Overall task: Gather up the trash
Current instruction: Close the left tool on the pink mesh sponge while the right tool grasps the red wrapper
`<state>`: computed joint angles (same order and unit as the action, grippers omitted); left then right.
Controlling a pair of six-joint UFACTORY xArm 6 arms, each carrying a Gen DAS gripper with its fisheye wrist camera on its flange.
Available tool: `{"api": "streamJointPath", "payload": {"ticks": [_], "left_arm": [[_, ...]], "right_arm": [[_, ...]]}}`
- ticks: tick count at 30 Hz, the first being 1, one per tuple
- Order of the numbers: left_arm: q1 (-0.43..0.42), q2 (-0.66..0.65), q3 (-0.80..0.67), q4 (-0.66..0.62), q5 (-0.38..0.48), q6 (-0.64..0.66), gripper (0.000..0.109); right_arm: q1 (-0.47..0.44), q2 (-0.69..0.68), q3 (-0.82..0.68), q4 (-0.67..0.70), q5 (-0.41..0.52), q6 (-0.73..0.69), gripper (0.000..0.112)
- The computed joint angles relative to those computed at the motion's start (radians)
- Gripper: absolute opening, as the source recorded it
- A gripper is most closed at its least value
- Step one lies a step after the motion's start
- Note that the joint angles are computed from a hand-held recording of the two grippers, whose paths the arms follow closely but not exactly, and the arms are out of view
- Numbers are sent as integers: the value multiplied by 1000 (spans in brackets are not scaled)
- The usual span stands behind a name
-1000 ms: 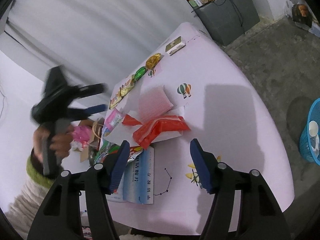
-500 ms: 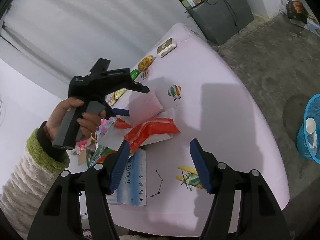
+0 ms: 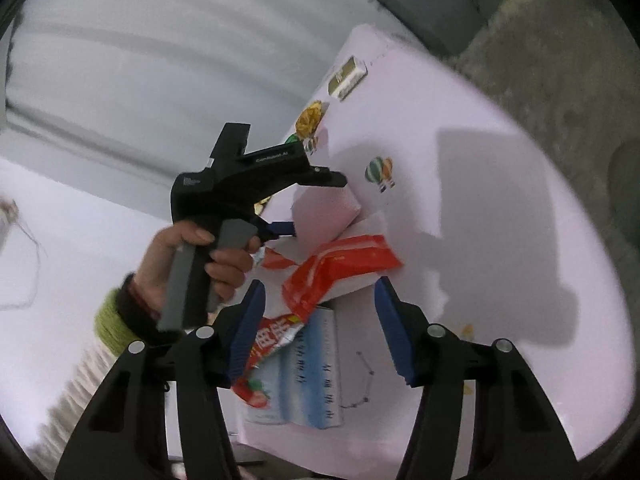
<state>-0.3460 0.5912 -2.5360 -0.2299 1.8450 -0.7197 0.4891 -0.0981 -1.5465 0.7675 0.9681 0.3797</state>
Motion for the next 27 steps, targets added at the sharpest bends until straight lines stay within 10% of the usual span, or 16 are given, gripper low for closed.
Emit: {"api": "streamJointPath", "payload": {"ticks": [27], "left_arm": [[11,-318,458,26,-302,63,79]], "right_arm": [[40,204,-164,114,100,84,38]]}}
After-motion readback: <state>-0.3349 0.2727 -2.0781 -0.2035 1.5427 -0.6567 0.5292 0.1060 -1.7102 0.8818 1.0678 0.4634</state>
